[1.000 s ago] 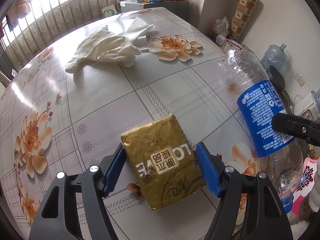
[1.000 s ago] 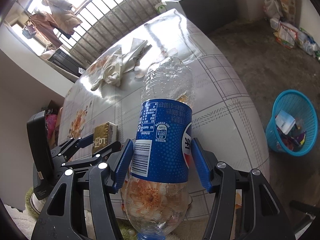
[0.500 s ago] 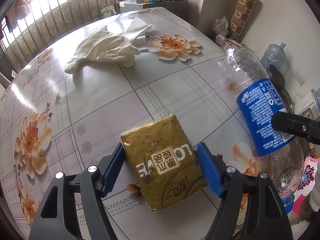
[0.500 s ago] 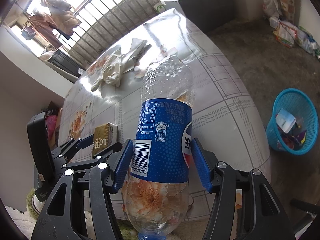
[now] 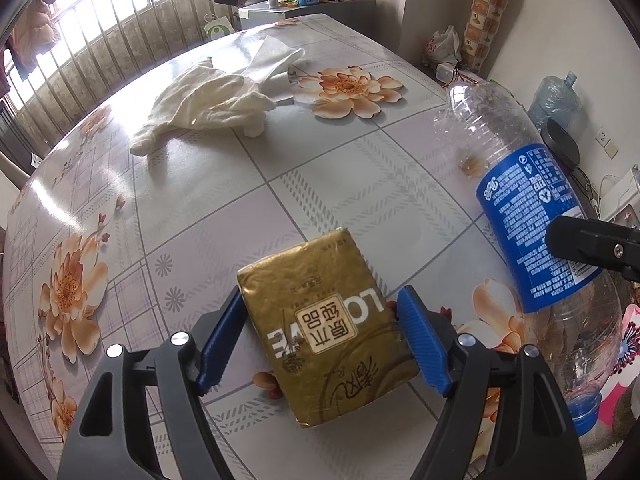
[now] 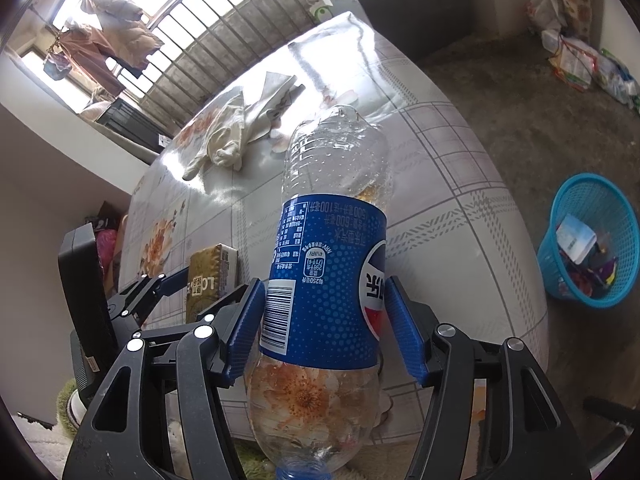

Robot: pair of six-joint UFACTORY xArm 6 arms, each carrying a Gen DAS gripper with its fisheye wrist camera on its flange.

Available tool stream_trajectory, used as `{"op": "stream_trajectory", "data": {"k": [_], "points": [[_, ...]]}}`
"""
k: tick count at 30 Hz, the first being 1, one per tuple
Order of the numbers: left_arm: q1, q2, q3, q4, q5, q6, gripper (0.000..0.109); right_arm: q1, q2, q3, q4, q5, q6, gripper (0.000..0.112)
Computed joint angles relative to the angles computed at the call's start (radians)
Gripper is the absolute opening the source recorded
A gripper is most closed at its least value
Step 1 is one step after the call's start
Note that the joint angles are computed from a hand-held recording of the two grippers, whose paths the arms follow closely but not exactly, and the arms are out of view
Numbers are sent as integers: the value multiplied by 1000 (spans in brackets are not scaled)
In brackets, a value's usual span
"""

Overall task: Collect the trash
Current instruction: 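Lift the tissue pack with the left tool while the right tool holds the bottle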

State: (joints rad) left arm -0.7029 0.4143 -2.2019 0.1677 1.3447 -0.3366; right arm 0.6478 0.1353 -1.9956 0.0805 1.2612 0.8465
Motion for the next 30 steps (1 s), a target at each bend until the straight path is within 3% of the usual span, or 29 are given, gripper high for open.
{"op": "stream_trajectory", "data": {"k": [17, 30], "points": [[-1, -8, 14, 6, -13, 5, 72, -8, 29, -35, 69, 65, -26, 64], [-3, -21, 33, 16, -30, -7, 66, -7, 10, -18, 71, 62, -26, 58]]}}
